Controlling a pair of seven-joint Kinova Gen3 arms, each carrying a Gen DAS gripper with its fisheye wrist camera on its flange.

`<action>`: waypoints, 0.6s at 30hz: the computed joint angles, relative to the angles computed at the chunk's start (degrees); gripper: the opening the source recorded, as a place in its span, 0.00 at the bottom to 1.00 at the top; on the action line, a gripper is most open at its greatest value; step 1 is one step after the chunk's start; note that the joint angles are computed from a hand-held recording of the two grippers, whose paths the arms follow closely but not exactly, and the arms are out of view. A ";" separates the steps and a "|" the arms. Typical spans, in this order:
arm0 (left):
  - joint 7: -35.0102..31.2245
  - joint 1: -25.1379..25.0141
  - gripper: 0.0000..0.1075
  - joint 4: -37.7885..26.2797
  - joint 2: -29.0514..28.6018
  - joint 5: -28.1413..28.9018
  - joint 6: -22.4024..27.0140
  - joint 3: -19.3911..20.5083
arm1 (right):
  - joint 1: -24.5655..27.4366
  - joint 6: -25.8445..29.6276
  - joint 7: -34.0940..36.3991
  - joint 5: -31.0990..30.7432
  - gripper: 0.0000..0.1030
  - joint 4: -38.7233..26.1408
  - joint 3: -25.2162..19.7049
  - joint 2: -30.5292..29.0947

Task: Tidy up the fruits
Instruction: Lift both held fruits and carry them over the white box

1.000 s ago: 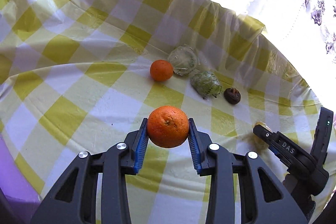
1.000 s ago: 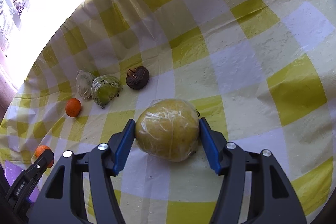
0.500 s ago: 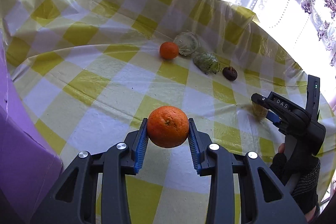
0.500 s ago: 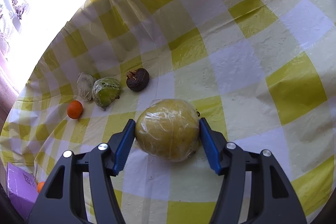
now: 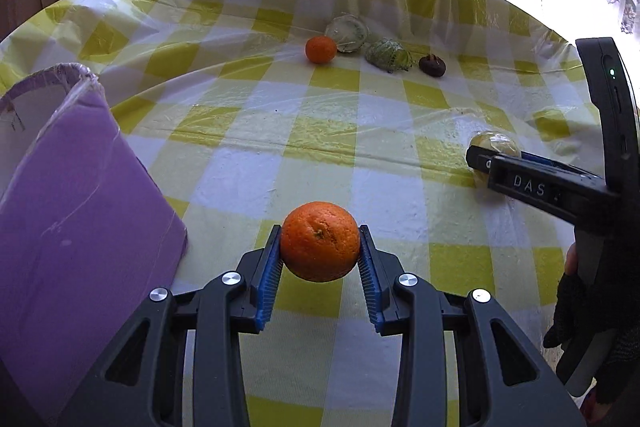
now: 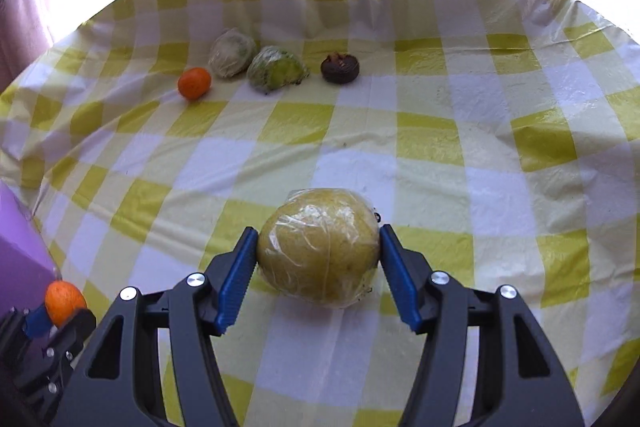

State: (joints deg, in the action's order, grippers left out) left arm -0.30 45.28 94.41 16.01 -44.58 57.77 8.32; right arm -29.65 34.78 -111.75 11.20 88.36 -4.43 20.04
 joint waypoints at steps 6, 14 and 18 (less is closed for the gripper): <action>-2.89 1.14 0.32 0.19 -1.27 3.15 3.55 2.04 | -1.97 -1.63 0.33 2.65 0.60 9.40 -1.42 -6.52; -3.41 5.10 0.32 0.14 -2.60 2.67 7.96 4.58 | -0.29 -2.16 5.19 0.23 0.60 17.91 -5.51 -14.74; -1.59 6.88 0.32 0.78 -3.84 1.61 9.98 5.68 | -0.86 -1.74 3.55 2.08 0.60 20.34 -6.92 -17.60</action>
